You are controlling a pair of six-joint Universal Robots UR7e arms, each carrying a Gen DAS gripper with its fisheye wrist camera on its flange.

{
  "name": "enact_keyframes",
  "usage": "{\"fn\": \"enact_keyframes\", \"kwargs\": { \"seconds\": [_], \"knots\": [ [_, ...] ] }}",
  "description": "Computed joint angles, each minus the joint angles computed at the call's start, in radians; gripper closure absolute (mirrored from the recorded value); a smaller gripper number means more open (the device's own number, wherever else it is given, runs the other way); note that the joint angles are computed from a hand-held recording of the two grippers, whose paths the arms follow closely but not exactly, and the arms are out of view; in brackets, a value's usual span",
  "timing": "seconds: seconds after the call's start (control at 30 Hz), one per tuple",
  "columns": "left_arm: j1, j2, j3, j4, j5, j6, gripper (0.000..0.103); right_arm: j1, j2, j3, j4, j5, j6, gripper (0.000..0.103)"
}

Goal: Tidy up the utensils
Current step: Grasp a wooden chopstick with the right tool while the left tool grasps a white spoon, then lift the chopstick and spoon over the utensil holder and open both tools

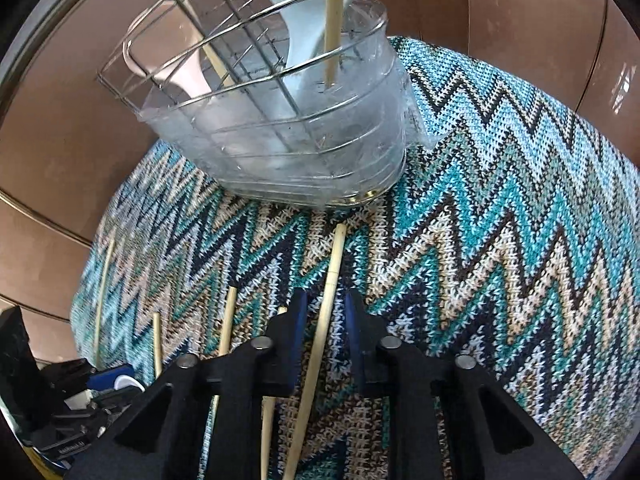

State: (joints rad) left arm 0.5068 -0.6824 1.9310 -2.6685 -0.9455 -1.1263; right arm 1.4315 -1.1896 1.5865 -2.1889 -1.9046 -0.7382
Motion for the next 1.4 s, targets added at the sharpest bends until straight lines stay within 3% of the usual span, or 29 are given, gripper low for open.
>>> {"fn": "enact_keyframes", "kwargs": {
  "seconds": [0.17, 0.47, 0.67, 0.87, 1.1, 1.23, 1.4],
  "knots": [
    [-0.008, 0.001, 0.014, -0.021, 0.017, 0.012, 0.096, -0.01, -0.026, 0.022, 0.008, 0.027, -0.013, 0.096],
    [-0.096, -0.013, 0.04, 0.059, 0.161, -0.053, 0.097, -0.048, -0.162, 0.108, 0.008, 0.121, -0.09, 0.096],
    [-0.167, -0.039, 0.039, 0.144, 0.263, -0.114, 0.097, -0.075, -0.278, 0.144, 0.024, 0.242, -0.152, 0.097],
    [-0.203, -0.078, -0.002, 0.229, 0.377, -0.125, 0.097, -0.054, -0.363, 0.177, -0.022, 0.371, -0.206, 0.097],
    [-0.187, -0.085, -0.091, 0.159, 0.516, 0.042, 0.097, 0.01, -0.365, 0.145, -0.112, 0.525, -0.193, 0.097],
    [-0.163, -0.052, -0.164, 0.051, 0.604, 0.186, 0.097, 0.042, -0.333, 0.13, -0.202, 0.578, -0.171, 0.097],
    [-0.118, 0.055, -0.313, -0.17, 0.722, 0.462, 0.097, 0.075, -0.272, 0.093, -0.341, 0.621, -0.14, 0.098]
  ]
}}
